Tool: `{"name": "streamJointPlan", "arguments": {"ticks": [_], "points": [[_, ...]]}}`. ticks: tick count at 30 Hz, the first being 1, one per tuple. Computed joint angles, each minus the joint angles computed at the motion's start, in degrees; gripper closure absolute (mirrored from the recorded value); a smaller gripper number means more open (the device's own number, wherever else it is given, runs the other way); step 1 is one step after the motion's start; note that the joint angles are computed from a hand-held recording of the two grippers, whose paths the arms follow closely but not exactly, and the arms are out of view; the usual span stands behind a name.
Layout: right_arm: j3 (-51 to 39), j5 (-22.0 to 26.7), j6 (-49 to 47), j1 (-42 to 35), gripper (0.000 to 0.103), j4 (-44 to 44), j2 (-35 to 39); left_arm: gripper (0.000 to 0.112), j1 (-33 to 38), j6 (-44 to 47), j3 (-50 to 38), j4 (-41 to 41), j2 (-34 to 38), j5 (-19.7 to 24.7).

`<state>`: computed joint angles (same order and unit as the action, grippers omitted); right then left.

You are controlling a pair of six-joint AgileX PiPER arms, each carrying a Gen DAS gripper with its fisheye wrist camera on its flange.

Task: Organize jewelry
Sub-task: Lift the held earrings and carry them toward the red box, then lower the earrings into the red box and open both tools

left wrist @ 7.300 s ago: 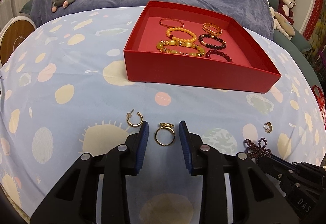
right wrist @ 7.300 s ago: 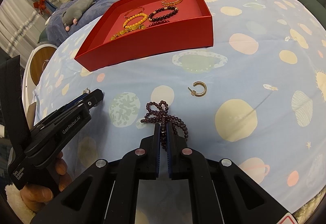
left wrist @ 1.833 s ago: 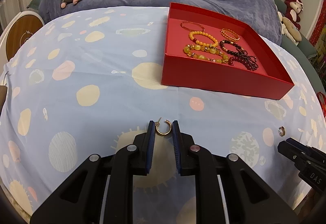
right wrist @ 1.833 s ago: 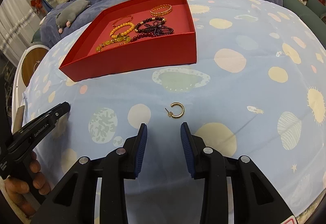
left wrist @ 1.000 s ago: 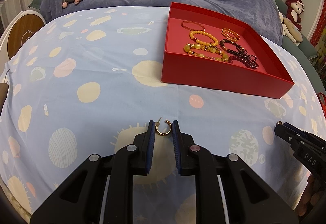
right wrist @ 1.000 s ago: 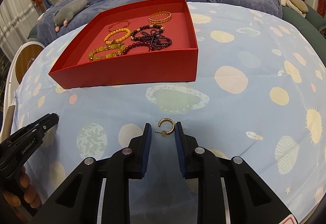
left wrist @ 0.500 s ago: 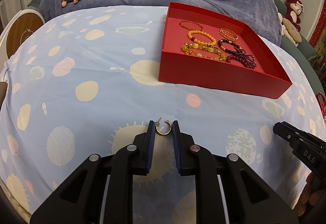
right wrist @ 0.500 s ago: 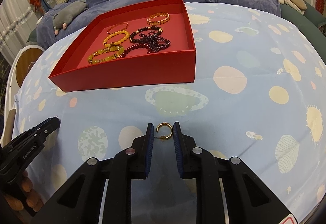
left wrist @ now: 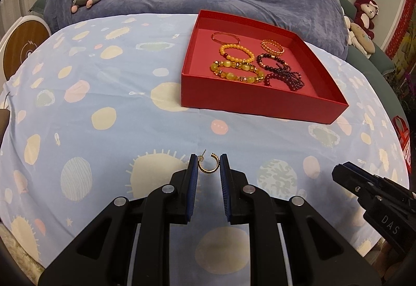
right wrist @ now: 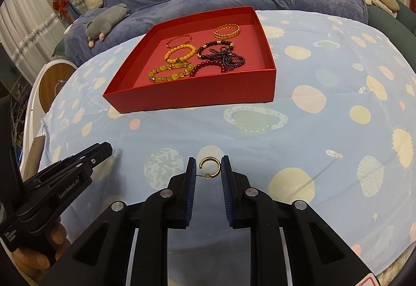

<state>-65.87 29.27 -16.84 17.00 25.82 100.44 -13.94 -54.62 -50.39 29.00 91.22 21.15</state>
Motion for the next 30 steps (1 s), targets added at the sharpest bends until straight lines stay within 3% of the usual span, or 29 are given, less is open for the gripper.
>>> {"name": "streamJointPlan", "arguments": {"ticks": [8,16,30], "points": [[-2.7,2.1,0.5,0.1,0.085,0.6,-1.3,0.095,-1.7,5.8,-6.9,-5.2,-0.4,7.0],[-10.2,4.0,1.6,0.4,0.085,0.1,1.7,0.095,-1.9,9.6,-15.9,-7.2,3.0,10.9],[-32.4,9.3,4.9,-0.4,0.085,-4.2,13.3,0.095,0.9,19.1,-37.7,-11.4,15.3,15.1]]}}
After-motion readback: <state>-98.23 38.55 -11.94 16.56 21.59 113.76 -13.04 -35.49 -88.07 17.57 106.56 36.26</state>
